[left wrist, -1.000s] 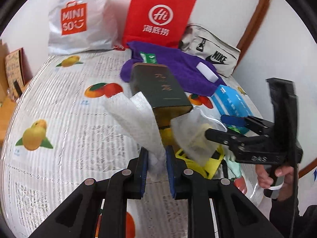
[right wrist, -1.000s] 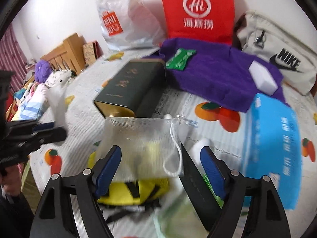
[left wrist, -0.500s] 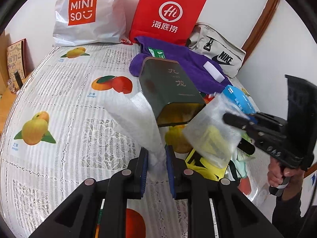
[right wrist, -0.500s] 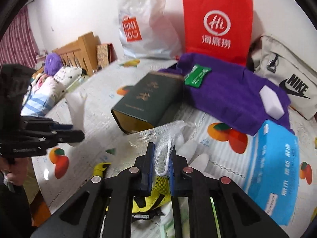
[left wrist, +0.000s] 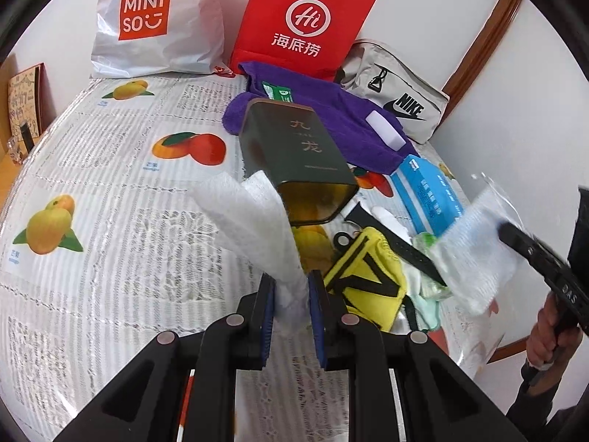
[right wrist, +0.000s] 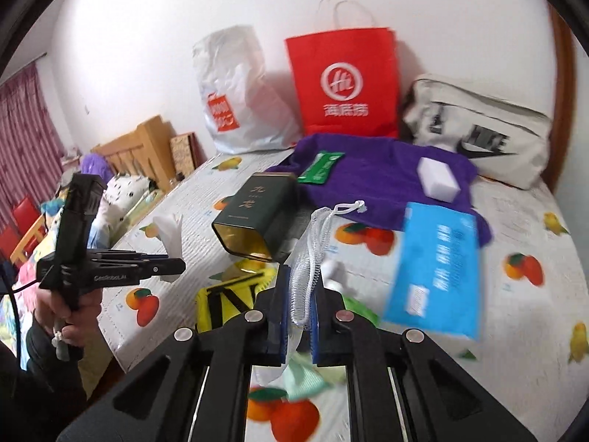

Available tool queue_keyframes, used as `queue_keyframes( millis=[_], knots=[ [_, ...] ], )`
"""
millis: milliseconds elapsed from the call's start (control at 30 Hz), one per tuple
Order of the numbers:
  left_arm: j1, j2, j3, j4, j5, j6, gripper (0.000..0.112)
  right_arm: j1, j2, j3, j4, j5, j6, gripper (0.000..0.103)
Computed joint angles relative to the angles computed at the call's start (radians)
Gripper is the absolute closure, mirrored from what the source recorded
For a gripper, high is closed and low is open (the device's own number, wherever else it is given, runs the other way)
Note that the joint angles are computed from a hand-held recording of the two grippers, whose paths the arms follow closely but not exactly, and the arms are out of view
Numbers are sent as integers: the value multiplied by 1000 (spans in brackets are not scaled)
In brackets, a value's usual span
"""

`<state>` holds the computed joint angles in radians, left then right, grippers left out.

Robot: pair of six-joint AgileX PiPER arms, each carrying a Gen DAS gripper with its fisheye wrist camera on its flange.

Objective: Organize soft objects
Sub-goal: 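Grasp the white mesh bag with the right gripper while the left gripper lifts the tissue, then carry the tissue and mesh bag over the purple towel with both grippers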

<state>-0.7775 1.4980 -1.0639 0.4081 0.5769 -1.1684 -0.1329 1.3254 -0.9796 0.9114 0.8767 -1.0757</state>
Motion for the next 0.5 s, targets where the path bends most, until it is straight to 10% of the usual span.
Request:
queue_keyframes(
  millis=[500],
  knots=[
    [-29, 73, -120, -16, 85, 17, 95, -296, -4, 103, -70, 63, -123, 94]
  ],
)
